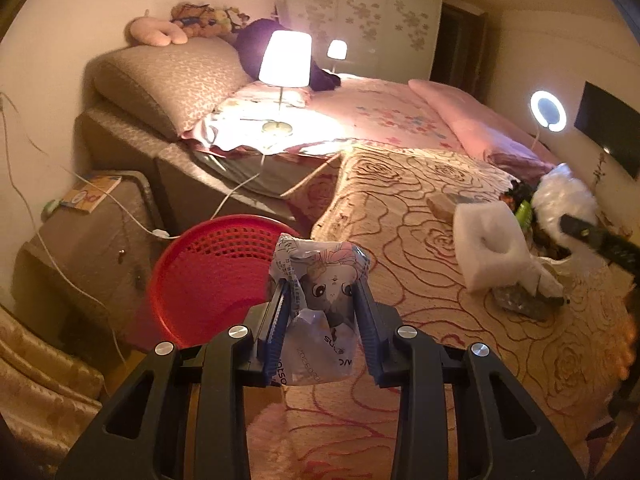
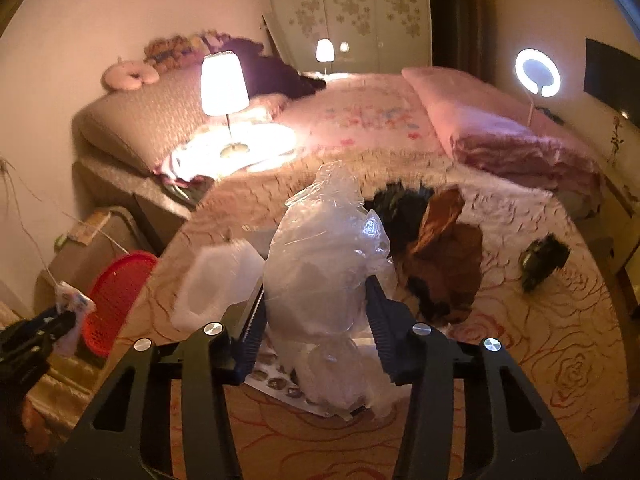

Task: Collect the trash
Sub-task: 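Grasp the clear plastic bag with the right tool while the left tool holds the wrapper, then carry both items over the red basket and open both tools to drop them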

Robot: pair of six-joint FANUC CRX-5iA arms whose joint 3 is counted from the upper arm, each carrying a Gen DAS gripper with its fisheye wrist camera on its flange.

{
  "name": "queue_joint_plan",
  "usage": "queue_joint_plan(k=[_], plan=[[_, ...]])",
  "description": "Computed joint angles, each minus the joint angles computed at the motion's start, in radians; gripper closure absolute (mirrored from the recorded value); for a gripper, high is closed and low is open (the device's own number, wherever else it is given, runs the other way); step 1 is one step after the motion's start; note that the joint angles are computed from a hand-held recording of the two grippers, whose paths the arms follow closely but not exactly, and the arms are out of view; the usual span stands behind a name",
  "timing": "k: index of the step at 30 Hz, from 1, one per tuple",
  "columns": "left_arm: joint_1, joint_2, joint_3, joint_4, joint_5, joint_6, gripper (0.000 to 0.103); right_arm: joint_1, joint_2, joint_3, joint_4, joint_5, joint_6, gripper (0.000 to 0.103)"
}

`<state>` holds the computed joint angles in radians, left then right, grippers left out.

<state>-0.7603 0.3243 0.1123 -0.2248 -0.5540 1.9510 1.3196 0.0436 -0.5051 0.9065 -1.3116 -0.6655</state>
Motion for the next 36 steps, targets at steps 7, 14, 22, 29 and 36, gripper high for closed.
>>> queue_joint_plan(k=[7, 14, 22, 29, 36], plan=[[0.012, -0.020, -0.005, -0.056, -0.012, 0.070, 0.071, -0.003, -0.028, 0.001, 0.086, 0.071, 0.012, 0.057], [0.030, -0.039, 0.008, -0.143, -0.056, 0.175, 0.071, -0.048, 0.010, 0.051, 0.121, 0.188, 0.083, 0.057], [0.056, -0.049, 0.019, -0.223, -0.114, 0.278, 0.071, -0.114, 0.109, 0.163, 0.140, 0.326, 0.211, 0.057], [0.079, -0.022, 0.027, -0.213, -0.119, 0.280, 0.071, -0.168, 0.207, 0.269, 0.098, 0.433, 0.333, 0.057], [0.093, 0.044, 0.072, -0.181, -0.119, 0.232, 0.071, -0.220, 0.330, 0.413, -0.008, 0.485, 0.491, 0.057]])
